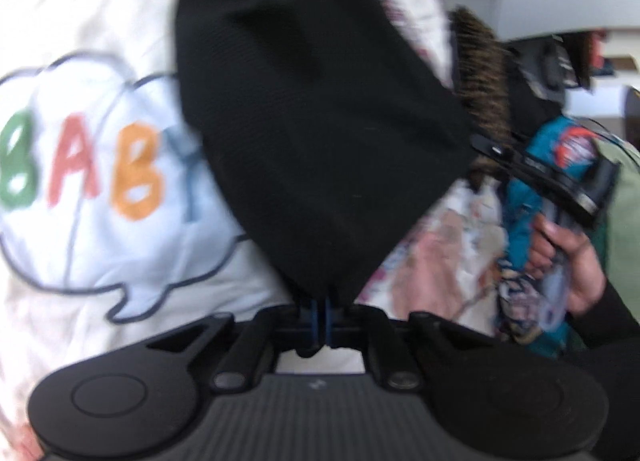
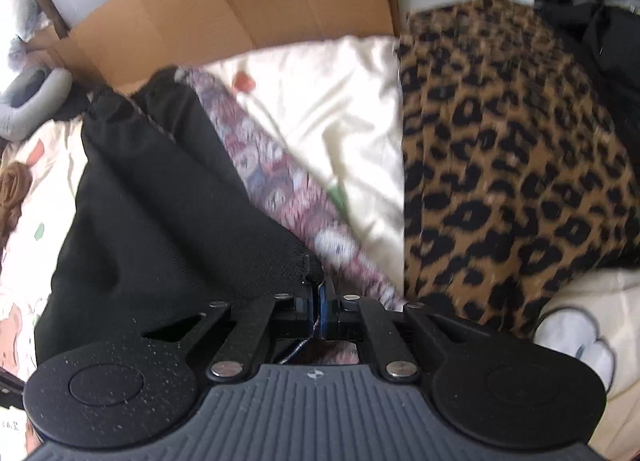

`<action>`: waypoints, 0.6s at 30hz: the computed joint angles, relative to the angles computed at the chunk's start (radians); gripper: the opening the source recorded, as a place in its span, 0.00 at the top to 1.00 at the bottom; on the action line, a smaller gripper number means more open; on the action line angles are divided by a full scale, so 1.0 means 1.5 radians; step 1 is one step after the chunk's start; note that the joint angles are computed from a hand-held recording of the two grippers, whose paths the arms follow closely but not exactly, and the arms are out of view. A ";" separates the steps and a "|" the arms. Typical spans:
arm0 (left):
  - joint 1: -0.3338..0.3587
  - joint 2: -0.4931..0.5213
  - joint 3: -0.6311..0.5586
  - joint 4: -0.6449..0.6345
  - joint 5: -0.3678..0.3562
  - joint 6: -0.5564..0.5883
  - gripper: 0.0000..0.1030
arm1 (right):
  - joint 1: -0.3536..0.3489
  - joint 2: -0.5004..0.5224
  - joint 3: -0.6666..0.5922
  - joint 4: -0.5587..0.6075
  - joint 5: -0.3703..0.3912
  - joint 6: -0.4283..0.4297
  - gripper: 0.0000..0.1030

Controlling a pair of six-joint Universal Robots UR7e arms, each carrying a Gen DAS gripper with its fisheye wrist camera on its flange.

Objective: Fold clothes

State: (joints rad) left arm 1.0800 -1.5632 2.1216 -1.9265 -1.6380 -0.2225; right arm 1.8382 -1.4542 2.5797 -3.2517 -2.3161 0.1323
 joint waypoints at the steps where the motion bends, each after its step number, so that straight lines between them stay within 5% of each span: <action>1: -0.001 0.000 -0.003 0.000 -0.009 0.007 0.97 | 0.007 -0.001 -0.003 -0.003 -0.008 -0.002 0.99; 9: -0.013 0.015 -0.001 -0.032 -0.047 0.009 0.97 | 0.033 -0.022 -0.015 0.015 -0.045 0.007 0.99; 18: -0.010 0.036 0.024 -0.035 -0.012 0.005 0.98 | 0.001 -0.022 0.002 0.056 -0.055 0.027 0.99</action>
State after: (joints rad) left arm 1.0647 -1.5084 2.1582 -1.9789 -1.6566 -0.2151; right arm 1.8394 -1.4873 2.5823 -3.1677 -2.3993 0.1722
